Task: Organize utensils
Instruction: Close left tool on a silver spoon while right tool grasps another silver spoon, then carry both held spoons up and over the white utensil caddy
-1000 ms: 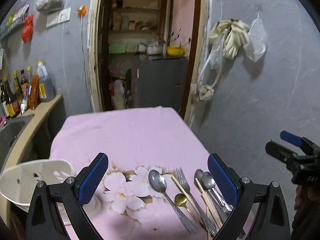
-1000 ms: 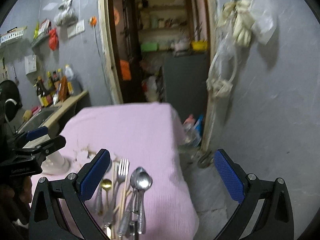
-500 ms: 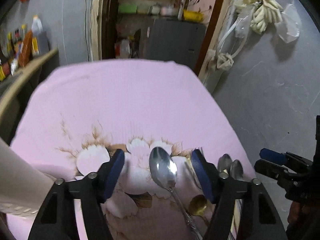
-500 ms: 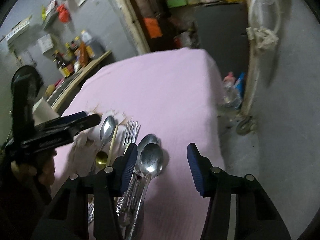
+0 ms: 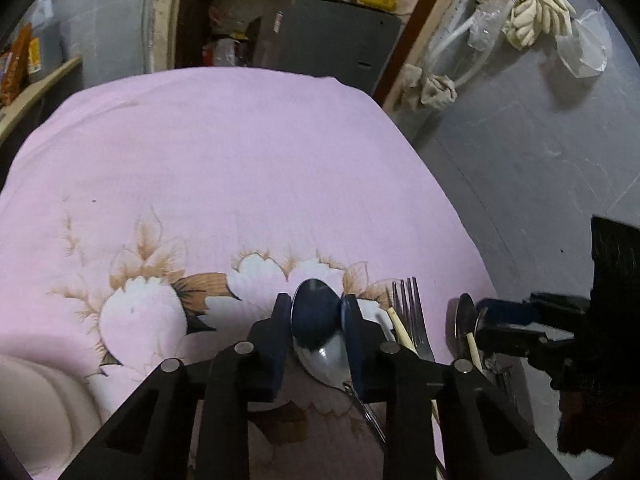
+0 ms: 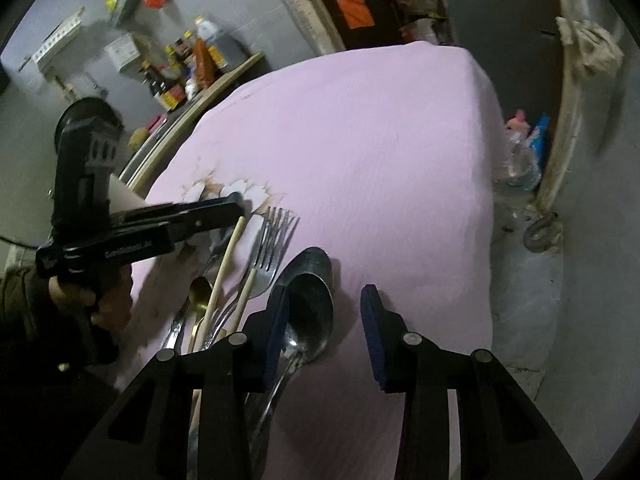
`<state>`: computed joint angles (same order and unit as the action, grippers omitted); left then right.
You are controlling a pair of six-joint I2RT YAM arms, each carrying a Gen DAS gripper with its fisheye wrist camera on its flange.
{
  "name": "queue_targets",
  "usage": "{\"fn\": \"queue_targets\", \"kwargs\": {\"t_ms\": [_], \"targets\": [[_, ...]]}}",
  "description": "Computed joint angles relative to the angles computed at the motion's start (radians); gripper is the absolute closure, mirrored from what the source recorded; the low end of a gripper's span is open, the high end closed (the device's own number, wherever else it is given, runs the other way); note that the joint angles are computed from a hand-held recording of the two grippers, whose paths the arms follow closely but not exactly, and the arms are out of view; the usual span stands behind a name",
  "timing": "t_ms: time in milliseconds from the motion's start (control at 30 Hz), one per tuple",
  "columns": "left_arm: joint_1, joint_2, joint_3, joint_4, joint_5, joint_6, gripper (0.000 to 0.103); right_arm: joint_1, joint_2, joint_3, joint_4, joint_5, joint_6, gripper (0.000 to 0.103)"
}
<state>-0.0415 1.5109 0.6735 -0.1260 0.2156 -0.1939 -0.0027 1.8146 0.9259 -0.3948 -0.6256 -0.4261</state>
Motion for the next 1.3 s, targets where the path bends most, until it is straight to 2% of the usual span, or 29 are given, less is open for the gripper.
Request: {"fn": "queue_targets", "kwargs": {"t_ms": [67, 100, 133, 167, 200, 400, 567, 733, 867, 1033, 1300], "targets": [[0.001, 0.013, 0.015, -0.01, 0.001, 0.011, 0.085, 0.01, 0.003, 0.013, -0.03, 0.003, -0.029, 0.07], [0.002, 0.018, 0.02, -0.016, 0.004, 0.013, 0.088, 0.013, 0.002, 0.016, -0.041, 0.007, -0.04, 0.074], [0.006, 0.02, 0.021, -0.019, 0.007, 0.015, 0.09, 0.017, 0.002, 0.02, -0.05, 0.014, -0.045, 0.079], [0.011, 0.024, 0.025, -0.024, 0.014, 0.015, 0.091, 0.021, 0.005, 0.026, -0.062, 0.023, -0.047, 0.089], [0.016, 0.028, 0.03, -0.029, 0.02, 0.014, 0.092, 0.023, 0.002, 0.024, -0.064, 0.036, -0.034, 0.092], [0.018, -0.017, 0.02, -0.055, 0.018, 0.001, 0.099, 0.012, -0.034, 0.0, -0.055, 0.029, 0.037, 0.098], [0.005, -0.128, -0.008, -0.085, -0.019, -0.009, 0.1, 0.024, -0.144, -0.074, 0.0, 0.05, 0.097, 0.1], [-0.018, -0.31, -0.048, -0.135, -0.112, 0.007, 0.101, 0.066, -0.284, -0.146, 0.055, 0.126, 0.179, 0.1], [-0.016, -0.427, -0.057, -0.181, -0.151, 0.03, 0.1, 0.102, -0.338, -0.16, 0.061, 0.184, 0.221, 0.1], [0.043, -0.541, -0.028, -0.273, -0.121, 0.071, 0.101, 0.145, -0.417, -0.162, 0.066, 0.24, 0.271, 0.1], [0.233, -0.69, 0.028, -0.414, 0.015, 0.164, 0.1, 0.24, -0.539, -0.127, 0.057, 0.313, 0.399, 0.101]]}}
